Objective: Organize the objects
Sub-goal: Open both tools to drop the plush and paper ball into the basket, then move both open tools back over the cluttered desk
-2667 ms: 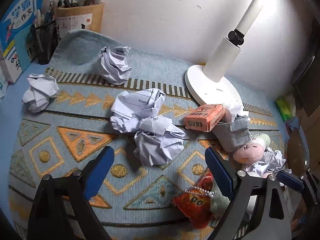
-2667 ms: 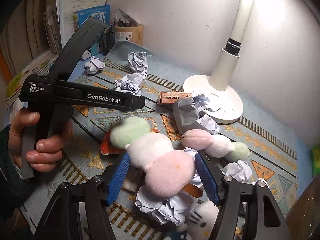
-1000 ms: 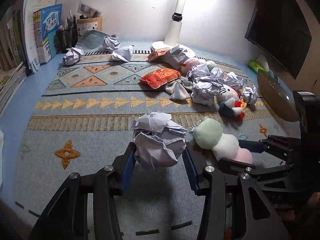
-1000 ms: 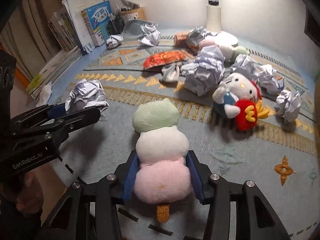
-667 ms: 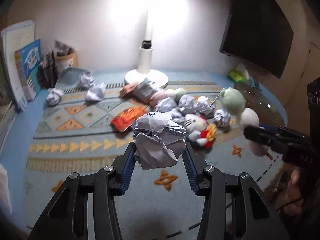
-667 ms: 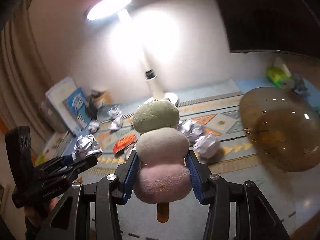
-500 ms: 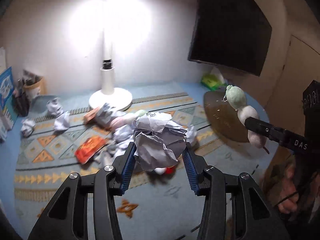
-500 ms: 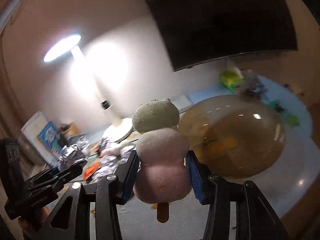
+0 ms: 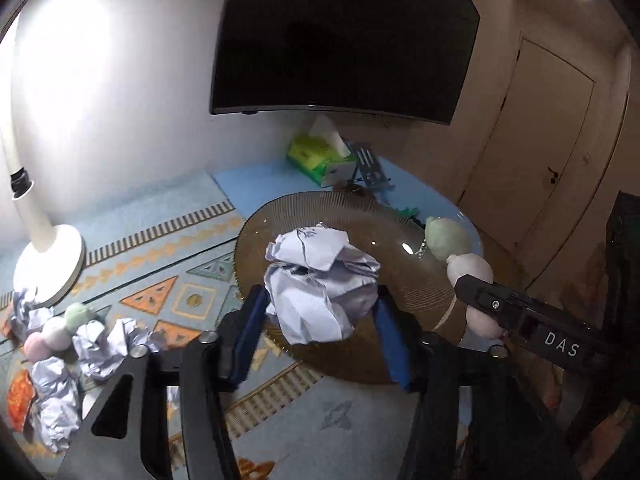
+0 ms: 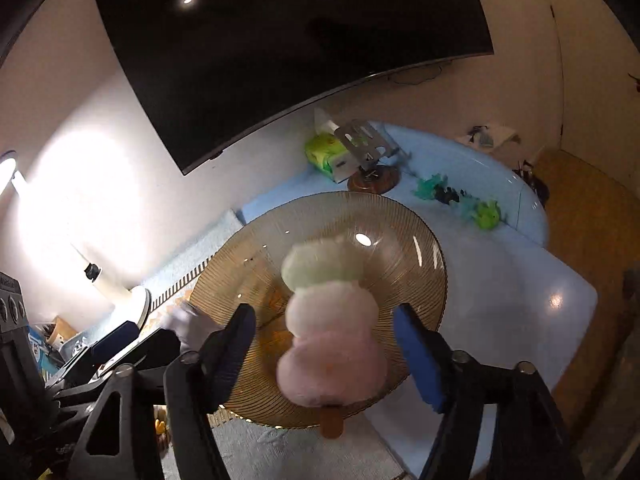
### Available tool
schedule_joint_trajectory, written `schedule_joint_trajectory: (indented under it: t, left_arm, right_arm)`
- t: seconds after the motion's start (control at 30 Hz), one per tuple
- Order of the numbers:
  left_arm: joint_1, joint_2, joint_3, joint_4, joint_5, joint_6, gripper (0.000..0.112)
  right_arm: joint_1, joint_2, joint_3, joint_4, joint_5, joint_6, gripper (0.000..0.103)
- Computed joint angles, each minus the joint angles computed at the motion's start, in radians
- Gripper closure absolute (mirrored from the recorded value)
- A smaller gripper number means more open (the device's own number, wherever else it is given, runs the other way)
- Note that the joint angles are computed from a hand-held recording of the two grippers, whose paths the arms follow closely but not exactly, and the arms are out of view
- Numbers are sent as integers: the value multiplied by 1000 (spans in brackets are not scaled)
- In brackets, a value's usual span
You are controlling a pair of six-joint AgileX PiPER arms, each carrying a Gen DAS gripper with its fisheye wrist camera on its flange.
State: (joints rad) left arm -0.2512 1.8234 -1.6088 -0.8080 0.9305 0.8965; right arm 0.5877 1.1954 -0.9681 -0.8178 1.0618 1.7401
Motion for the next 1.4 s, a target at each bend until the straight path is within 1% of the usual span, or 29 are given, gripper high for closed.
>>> schedule_joint_trajectory:
  t: [0.03, 0.07, 0.13, 0.23, 0.33, 0.4, 0.5, 0.53, 0.6, 0.63, 0.7, 0.77, 0.83, 0.93, 0.97, 1.0, 1.03, 1.07, 1.1, 1.13, 1.2, 1.3, 1.37, 1.4]
  left_arm:
    - [-14, 25, -36, 27, 9, -36, 14]
    - [-15, 43, -61, 33, 21, -58, 9]
    - [11, 57, -74, 4, 54, -54, 10]
    - [83, 27, -24, -54, 72, 12, 10]
    - [192, -11, 49, -116, 86, 81, 10]
    - [279, -56, 130, -157, 68, 136, 10]
    - [438, -85, 203, -193, 116, 201, 10]
    - [490, -94, 222, -195, 110, 219, 10]
    - [593, -106, 257, -201, 83, 267, 10]
    - [647, -107, 274, -207, 59, 301, 10]
    - [725, -86, 277, -195, -20, 319, 10]
    - [810, -32, 231, -185, -45, 310, 10]
    - [861, 36, 151, -131, -72, 247, 10]
    - [915, 137, 23, -97, -79, 162, 11]
    - [918, 167, -18, -81, -77, 126, 11]
    - [931, 198, -62, -69, -60, 96, 11]
    - [939, 227, -99, -63, -50, 74, 11]
    - [939, 249, -122, -57, -51, 60, 11]
    - [932, 262, -132, -48, -62, 53, 11]
    - [924, 274, -138, -31, -76, 48, 11]
    - [909, 293, -142, -4, -92, 51, 11]
    - [892, 333, -202, 9, -28, 43, 11]
    - [880, 340, -243, -1, -9, 42, 11]
    - [876, 351, -282, 3, 9, 25, 11]
  right_arm:
    - [-1, -4, 4, -2, 5, 7, 32]
    - [12, -7, 7, -12, 18, 20, 32]
    - [54, 0, 5, -33, 52, 42, 32]
    - [112, 40, -20, -36, 42, 33, 32]
    - [181, 104, -65, -49, -27, 10, 32]
    - [228, 170, -121, -60, -83, -14, 32]
    - [293, 307, -243, -81, -141, -75, 31]
    - [314, 360, -289, -89, -150, -95, 29]
    - [344, 477, -395, -89, -185, -162, 20]
    - [354, 534, -450, -79, -205, -201, 19]
    - [358, 651, -577, -15, -237, -308, 19]
    - [351, 761, -718, 72, -252, -425, 19]
    - [350, 865, -855, 116, -238, -510, 19]
    - [354, 1003, -1015, 97, -234, -573, 19]
    - [357, 1024, -1016, 65, -260, -560, 19]
    - [353, 1038, -1000, 37, -307, -533, 19]
    - [346, 1049, -986, 36, -344, -516, 19]
    - [335, 1068, -999, 74, -355, -530, 19]
    - [325, 1090, -1036, 131, -326, -573, 19]
    - [319, 1089, -1044, 148, -322, -580, 19]
    - [309, 1059, -984, 114, -358, -515, 19]
    - [290, 1043, -952, 135, -377, -491, 18]
    - [292, 1048, -964, 132, -360, -492, 18]
    - [295, 1057, -986, 140, -341, -512, 16]
